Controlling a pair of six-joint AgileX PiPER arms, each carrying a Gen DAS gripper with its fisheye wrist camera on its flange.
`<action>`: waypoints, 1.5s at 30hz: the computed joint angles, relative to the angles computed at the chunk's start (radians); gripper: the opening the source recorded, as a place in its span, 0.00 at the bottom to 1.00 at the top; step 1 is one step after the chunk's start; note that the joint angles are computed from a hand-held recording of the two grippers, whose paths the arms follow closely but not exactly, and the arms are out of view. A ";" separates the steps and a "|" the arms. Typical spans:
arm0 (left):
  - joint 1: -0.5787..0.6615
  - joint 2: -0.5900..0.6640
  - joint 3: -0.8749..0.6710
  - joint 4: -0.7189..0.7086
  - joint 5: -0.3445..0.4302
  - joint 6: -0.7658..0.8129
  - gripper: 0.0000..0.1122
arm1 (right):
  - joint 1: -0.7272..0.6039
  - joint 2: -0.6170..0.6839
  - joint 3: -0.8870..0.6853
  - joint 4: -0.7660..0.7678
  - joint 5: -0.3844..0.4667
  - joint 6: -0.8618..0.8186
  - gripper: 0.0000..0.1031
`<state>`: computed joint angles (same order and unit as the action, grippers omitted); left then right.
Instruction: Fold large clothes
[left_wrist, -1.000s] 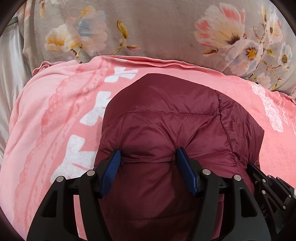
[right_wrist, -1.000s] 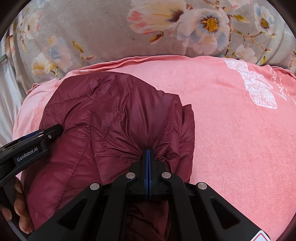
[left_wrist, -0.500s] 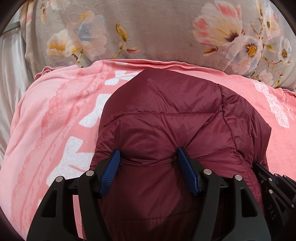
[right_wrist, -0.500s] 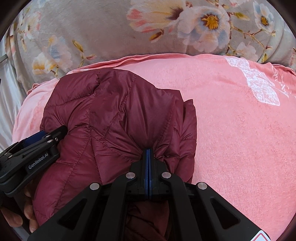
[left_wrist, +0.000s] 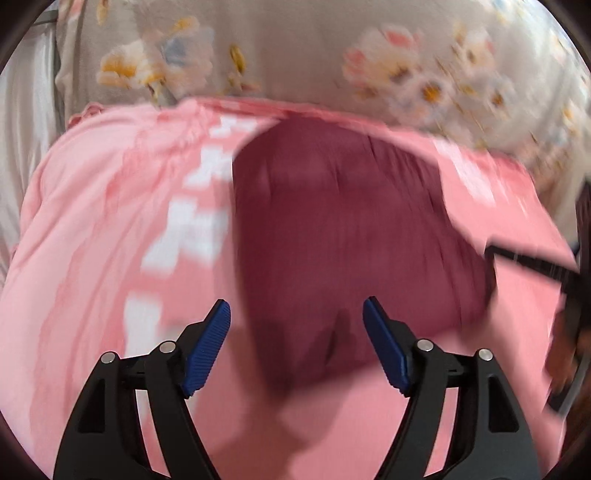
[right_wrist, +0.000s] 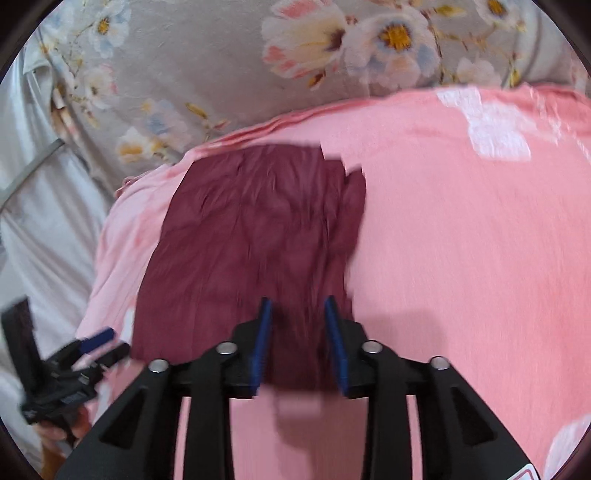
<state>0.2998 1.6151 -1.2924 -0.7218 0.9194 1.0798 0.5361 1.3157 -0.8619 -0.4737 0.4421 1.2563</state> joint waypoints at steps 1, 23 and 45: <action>0.017 -0.024 0.056 0.028 -0.003 0.033 0.64 | 0.010 0.011 0.009 0.003 -0.008 0.016 0.37; -0.053 0.048 0.143 0.108 -0.299 -0.120 0.55 | 0.220 0.287 -0.176 -0.301 0.326 0.247 0.03; -0.130 -0.047 0.168 0.276 -0.314 -0.395 0.48 | 0.212 0.197 -0.211 -0.249 0.386 0.249 0.05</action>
<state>0.1695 1.5678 -1.1249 -0.4463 0.6050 0.6845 0.7477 1.5124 -1.0724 -0.7222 0.8277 1.5055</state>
